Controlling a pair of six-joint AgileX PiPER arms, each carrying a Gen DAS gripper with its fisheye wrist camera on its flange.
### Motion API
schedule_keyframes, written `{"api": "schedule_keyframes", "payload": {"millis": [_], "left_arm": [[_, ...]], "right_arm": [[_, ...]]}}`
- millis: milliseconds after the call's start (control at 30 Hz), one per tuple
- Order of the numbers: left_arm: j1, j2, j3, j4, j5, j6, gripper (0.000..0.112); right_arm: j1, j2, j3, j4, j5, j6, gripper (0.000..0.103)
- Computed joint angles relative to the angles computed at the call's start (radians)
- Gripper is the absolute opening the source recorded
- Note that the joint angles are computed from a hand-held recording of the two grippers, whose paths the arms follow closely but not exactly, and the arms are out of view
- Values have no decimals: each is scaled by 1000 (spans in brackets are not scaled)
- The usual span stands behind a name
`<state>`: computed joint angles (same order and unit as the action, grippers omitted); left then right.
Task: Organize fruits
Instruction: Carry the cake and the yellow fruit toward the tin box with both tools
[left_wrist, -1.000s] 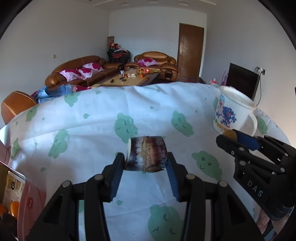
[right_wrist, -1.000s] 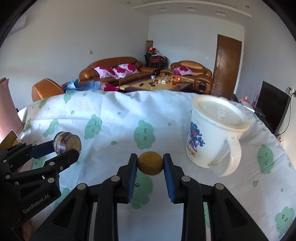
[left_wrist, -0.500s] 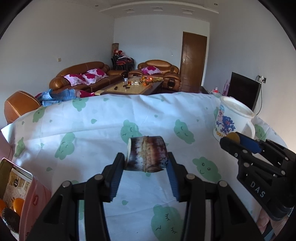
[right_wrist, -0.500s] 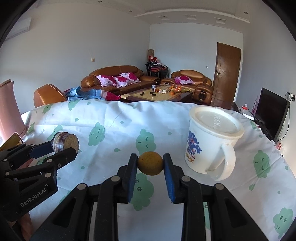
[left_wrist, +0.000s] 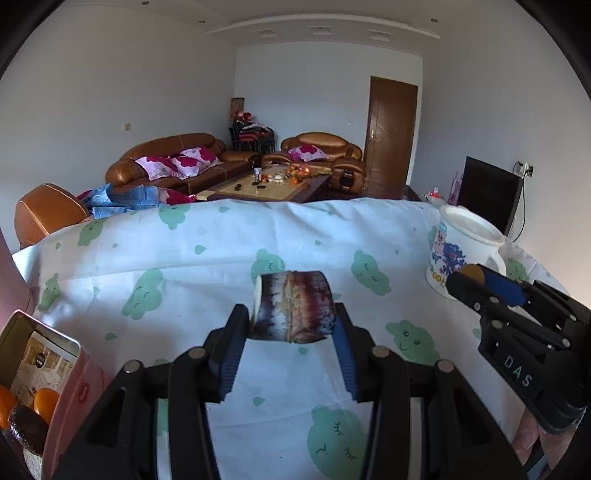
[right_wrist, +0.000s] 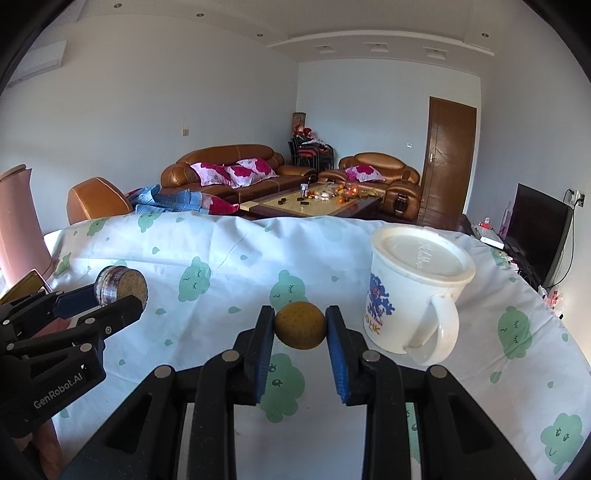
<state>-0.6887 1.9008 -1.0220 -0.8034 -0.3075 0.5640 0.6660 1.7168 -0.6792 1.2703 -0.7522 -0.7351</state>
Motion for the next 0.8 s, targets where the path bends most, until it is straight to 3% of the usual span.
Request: {"api": "schedule_keyframes", "payload": {"millis": [200,800], "left_arm": [[2,-16,34,65,-35,-79,47],[-35,-78,150,78,-160,-119,47]], "right_arm": [[32,-9,21,-18,-46,35,30],[130,-24,61,-30,-140,68,30]]}}
